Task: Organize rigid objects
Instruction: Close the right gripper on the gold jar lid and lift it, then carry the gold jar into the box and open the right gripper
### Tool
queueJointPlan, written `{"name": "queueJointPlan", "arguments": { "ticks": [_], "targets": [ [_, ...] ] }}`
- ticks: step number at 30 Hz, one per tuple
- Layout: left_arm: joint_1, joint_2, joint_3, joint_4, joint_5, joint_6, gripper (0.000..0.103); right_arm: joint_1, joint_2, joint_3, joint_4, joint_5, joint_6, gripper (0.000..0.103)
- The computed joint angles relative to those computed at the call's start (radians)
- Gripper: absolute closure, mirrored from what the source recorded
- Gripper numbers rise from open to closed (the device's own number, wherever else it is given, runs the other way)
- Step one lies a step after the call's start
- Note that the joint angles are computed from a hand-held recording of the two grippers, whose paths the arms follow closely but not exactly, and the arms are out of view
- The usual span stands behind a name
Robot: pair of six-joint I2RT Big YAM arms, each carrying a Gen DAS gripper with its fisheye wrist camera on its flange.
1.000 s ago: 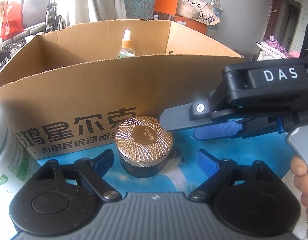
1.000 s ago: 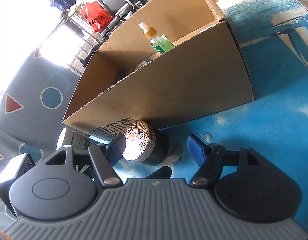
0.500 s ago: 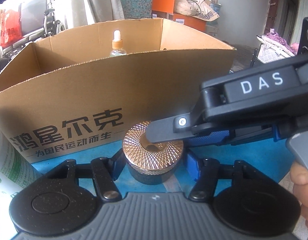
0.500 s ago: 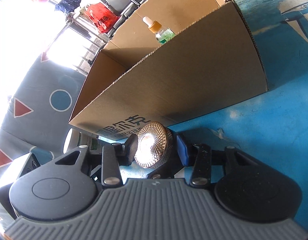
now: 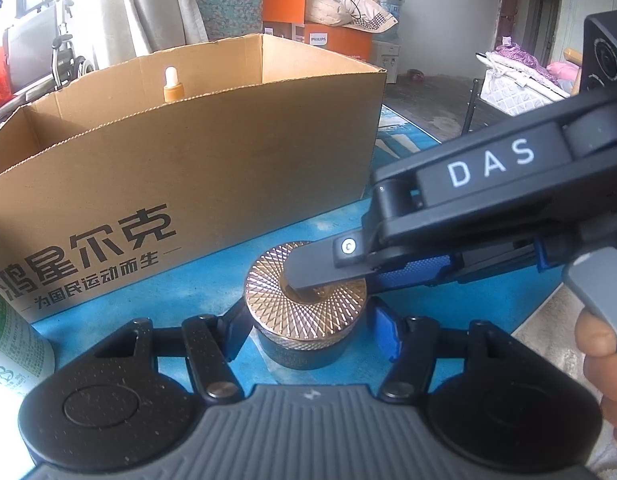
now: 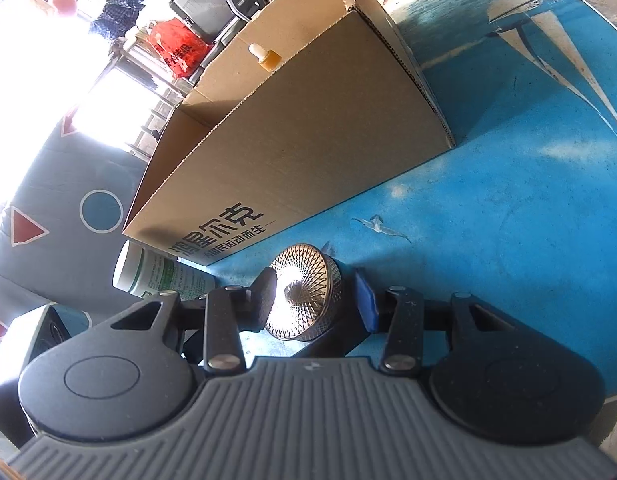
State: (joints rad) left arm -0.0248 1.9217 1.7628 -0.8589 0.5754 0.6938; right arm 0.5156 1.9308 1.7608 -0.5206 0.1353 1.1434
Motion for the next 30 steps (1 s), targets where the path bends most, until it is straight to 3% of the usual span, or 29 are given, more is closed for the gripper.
{"name": "queueJointPlan", "arguments": {
  "ticks": [11, 19, 26, 30],
  "targets": [
    [-0.004, 0.021, 0.024, -0.020, -0.004, 0.004, 0.040, -0.002, 0.006, 0.005, -0.005, 0.002, -0.011, 0.061],
    [-0.015, 0.011, -0.016, 0.069, -0.011, 0.007, 0.043, -0.007, 0.014, 0.001, 0.022, -0.004, -0.010, 0.060],
    [-0.009, -0.010, -0.043, 0.091, 0.001, -0.019, 0.046, 0.003, 0.025, 0.038, -0.017, 0.016, -0.042, 0.060],
    [0.007, -0.060, -0.075, 0.138, 0.026, -0.035, 0.046, 0.021, 0.009, 0.056, -0.017, 0.047, -0.082, 0.060]
  ]
}}
